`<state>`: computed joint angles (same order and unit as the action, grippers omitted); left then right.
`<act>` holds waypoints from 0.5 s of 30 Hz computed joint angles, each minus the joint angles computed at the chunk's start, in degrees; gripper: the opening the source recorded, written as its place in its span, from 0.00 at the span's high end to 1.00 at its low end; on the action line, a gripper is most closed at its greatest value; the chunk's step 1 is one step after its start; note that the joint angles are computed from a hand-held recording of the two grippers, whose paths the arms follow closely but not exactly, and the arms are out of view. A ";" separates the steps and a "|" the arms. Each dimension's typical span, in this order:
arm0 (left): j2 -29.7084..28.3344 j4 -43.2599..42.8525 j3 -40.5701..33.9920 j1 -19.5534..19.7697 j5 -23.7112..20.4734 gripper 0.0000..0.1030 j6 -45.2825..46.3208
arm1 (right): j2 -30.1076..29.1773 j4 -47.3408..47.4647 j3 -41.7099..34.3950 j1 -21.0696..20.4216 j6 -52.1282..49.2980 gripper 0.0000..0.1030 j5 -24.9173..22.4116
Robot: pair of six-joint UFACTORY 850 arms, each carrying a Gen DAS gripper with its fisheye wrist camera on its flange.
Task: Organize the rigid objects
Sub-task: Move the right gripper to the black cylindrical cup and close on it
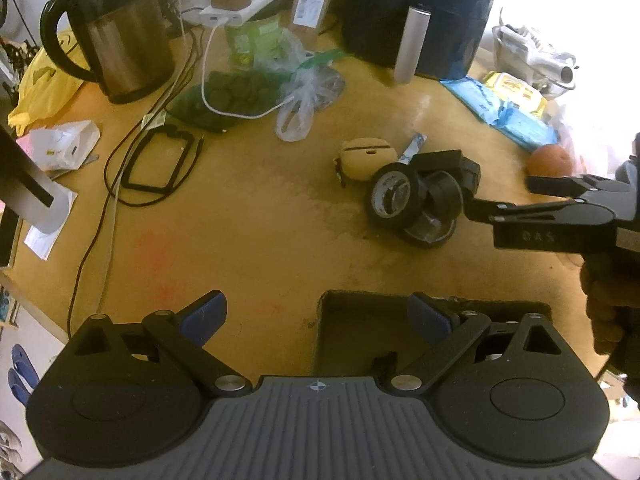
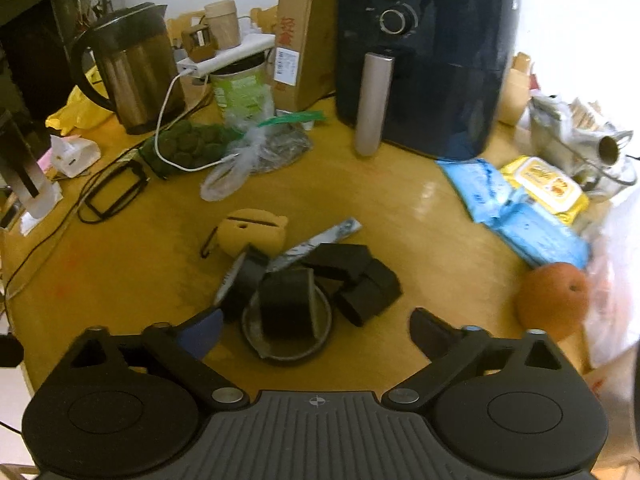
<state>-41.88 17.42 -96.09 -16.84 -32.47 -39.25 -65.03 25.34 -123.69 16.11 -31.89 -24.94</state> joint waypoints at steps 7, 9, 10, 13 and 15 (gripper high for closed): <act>1.01 -2.42 2.18 0.28 0.59 0.04 0.10 | -4.52 5.80 -6.50 -0.32 -4.93 0.27 -3.93; 1.33 -2.85 2.83 0.36 0.58 0.04 -0.05 | -6.69 4.15 -9.96 -0.18 -3.49 0.31 -5.99; 1.52 -2.99 3.22 0.37 0.65 0.04 -0.24 | -8.22 2.82 -12.46 -0.09 -2.38 0.35 -7.54; 1.98 -3.51 4.06 0.50 0.80 0.04 -0.55 | -12.77 -1.25 -20.05 0.33 0.94 0.40 -11.51; 2.24 -3.55 4.54 0.54 0.86 0.04 -0.85 | -16.46 -4.15 -26.33 0.61 3.45 0.42 -14.39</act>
